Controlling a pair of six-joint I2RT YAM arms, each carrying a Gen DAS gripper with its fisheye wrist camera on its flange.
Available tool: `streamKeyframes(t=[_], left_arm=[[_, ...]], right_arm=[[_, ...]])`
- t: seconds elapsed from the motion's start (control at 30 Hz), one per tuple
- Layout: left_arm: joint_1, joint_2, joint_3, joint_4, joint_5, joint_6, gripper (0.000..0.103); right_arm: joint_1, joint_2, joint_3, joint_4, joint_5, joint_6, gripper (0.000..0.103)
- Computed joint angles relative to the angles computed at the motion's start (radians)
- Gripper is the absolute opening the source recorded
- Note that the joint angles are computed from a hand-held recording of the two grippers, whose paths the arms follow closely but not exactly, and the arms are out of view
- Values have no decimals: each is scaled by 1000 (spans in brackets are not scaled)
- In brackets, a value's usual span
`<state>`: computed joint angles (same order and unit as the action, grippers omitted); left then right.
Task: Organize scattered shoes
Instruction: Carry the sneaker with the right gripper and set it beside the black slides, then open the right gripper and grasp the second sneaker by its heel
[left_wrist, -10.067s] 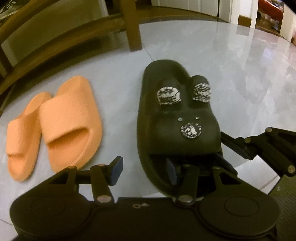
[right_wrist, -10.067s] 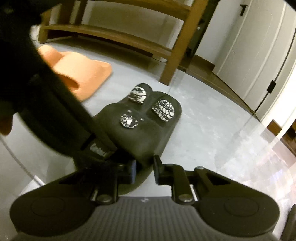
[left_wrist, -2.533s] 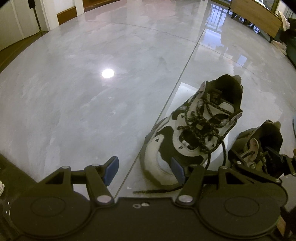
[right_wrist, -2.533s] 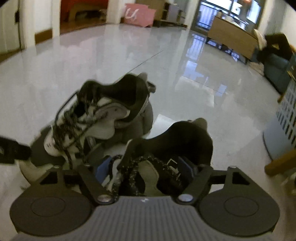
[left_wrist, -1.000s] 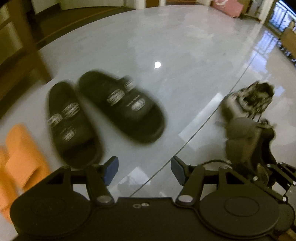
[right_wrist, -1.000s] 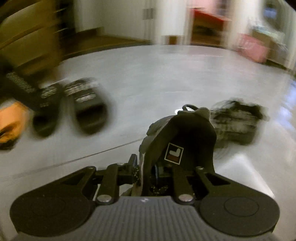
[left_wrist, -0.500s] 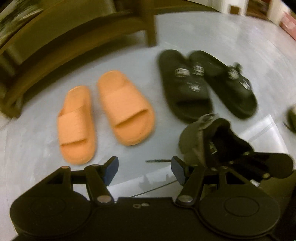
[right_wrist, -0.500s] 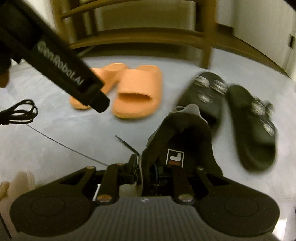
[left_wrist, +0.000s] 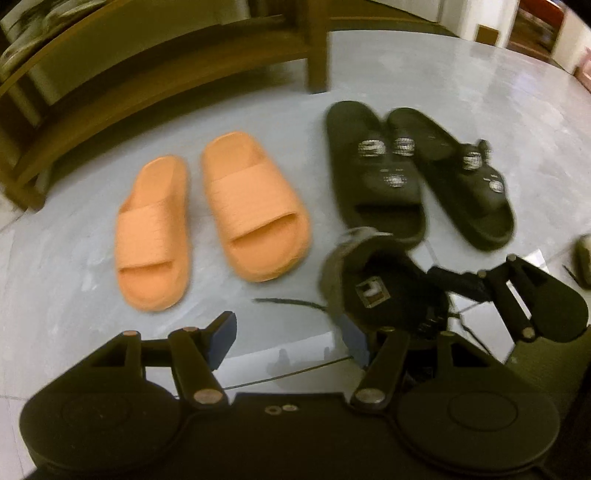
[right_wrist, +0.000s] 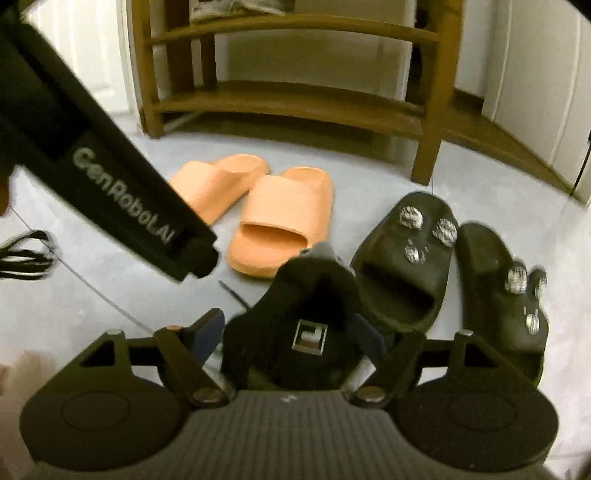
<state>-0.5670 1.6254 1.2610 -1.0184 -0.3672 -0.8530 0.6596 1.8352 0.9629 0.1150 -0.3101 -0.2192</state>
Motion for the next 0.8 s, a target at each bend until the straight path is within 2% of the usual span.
streamKeyframes(t=[0.1,0.17,0.2,0.27,0.4,0.5,0.63,0.7,0.8], left_arm=[[-17,43,68,22,12,49,63],[-34,80,119,43,7,85,63],[-39,100,138,52,6,96,63],[-59,180,231,55,10,120,63],[-108,348,392,97,44,138,63],[-155,464,515,114,52,141,63],[-204,702,835,38,122,113,63],[-216,782,960,-8,142,102,63],[-235,989,1312,-156,178,102,63]], right_arm=[[-78,-94,-136,138,11,43,80],[-148,-147,-239,277,13,79,80],[-166,-155,-266,323,45,81,82],[-192,-159,-287,360,131,92,87],[-279,-100,-286,430,390,221,87],[-354,-22,-244,443,461,246,87],[-451,56,-208,491,550,180,87],[-506,67,-173,455,545,184,87],[-589,102,-61,321,496,198,87]])
